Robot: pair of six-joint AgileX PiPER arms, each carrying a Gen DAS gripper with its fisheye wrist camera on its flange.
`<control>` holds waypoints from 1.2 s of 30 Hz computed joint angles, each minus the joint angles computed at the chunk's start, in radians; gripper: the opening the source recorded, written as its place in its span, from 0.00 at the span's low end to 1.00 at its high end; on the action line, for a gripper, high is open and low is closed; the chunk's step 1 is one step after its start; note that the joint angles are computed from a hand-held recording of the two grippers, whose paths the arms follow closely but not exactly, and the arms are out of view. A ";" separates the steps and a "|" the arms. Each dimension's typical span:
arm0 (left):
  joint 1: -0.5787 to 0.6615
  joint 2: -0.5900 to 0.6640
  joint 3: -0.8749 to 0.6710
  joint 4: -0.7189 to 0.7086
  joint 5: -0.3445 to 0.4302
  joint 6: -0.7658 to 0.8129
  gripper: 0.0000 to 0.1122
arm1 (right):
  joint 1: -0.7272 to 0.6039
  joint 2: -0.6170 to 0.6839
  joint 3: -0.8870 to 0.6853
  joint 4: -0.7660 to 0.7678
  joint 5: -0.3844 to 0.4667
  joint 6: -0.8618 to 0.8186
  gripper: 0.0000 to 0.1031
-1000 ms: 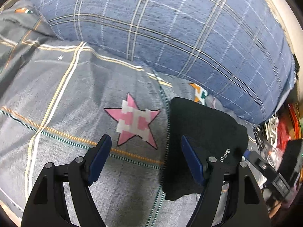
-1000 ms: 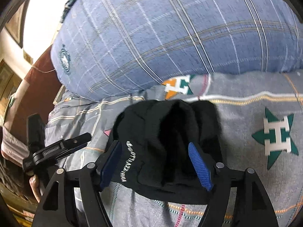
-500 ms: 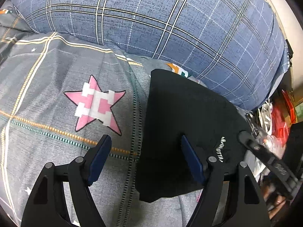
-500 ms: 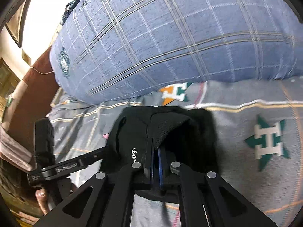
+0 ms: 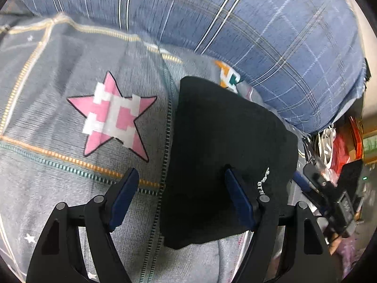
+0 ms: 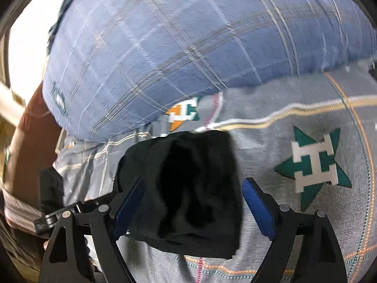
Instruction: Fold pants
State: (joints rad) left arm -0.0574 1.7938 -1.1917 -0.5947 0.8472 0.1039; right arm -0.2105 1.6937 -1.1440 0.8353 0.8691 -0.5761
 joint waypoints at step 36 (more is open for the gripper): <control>-0.137 -0.113 0.109 0.083 -0.197 -0.072 0.33 | 0.287 -0.041 0.039 -0.303 -0.147 0.153 0.32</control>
State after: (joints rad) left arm -0.1948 1.6808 -1.0826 -0.5115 0.6497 0.0321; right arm 0.0766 1.6526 -1.1047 0.5325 0.7216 -0.4233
